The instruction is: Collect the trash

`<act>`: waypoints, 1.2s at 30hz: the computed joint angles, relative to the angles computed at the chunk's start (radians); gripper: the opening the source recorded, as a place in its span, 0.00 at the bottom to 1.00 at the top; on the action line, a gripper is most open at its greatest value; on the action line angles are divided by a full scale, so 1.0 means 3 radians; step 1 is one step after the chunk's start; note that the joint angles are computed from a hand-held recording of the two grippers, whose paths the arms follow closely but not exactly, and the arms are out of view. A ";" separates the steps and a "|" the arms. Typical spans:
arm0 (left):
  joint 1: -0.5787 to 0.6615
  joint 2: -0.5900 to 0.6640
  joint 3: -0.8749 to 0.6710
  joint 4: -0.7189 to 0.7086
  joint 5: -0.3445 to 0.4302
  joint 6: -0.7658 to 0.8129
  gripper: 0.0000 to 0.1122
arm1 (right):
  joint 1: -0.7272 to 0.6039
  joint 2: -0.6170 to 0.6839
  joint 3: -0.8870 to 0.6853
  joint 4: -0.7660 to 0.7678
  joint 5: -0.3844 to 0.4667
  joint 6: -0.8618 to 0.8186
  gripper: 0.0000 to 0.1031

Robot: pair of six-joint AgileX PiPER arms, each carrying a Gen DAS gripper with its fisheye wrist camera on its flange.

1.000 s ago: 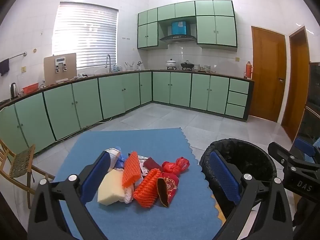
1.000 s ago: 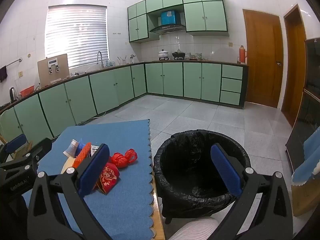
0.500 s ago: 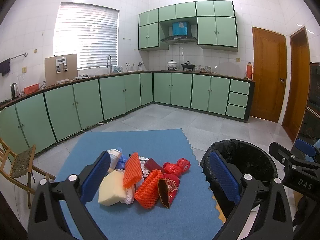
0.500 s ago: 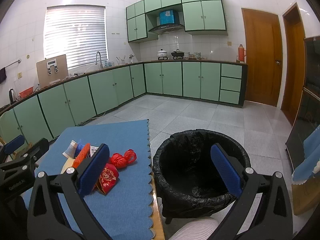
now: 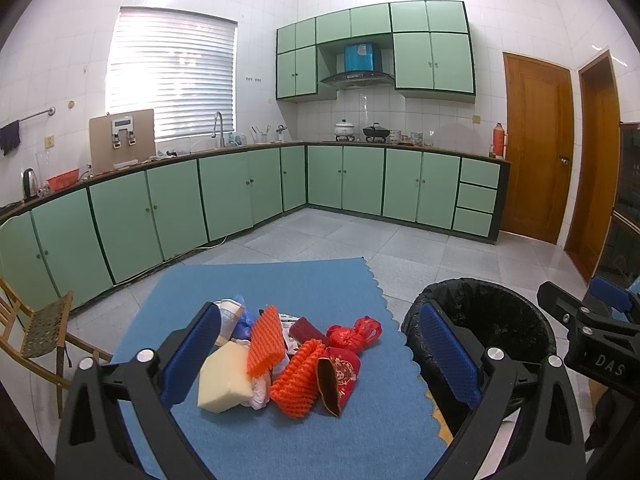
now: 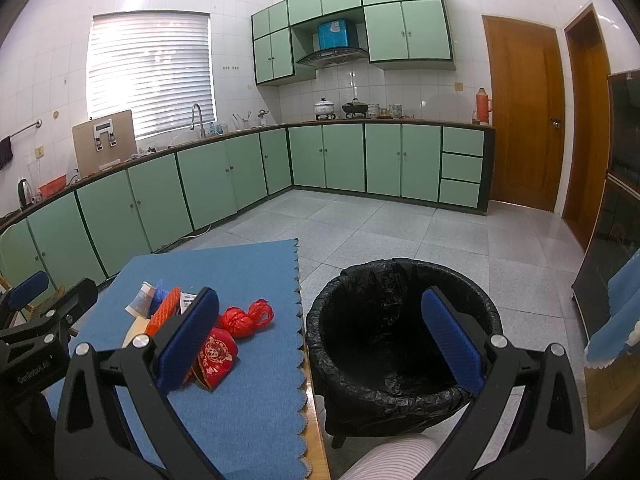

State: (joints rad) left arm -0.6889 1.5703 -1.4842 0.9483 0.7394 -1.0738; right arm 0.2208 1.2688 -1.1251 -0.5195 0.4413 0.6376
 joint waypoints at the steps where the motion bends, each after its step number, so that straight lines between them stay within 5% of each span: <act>1: -0.0001 -0.0002 -0.0002 -0.0002 0.0002 0.0000 0.86 | -0.0002 0.0004 0.0000 0.0004 -0.0001 -0.0002 0.95; 36: 0.0008 -0.0006 0.0042 0.0024 -0.0007 -0.0018 0.86 | -0.0011 0.0044 0.0006 -0.0028 -0.0025 0.0064 0.95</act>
State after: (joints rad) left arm -0.6864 1.5684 -1.4715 0.9556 0.7372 -1.0792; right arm 0.2175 1.2821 -1.1232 -0.5279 0.4337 0.6568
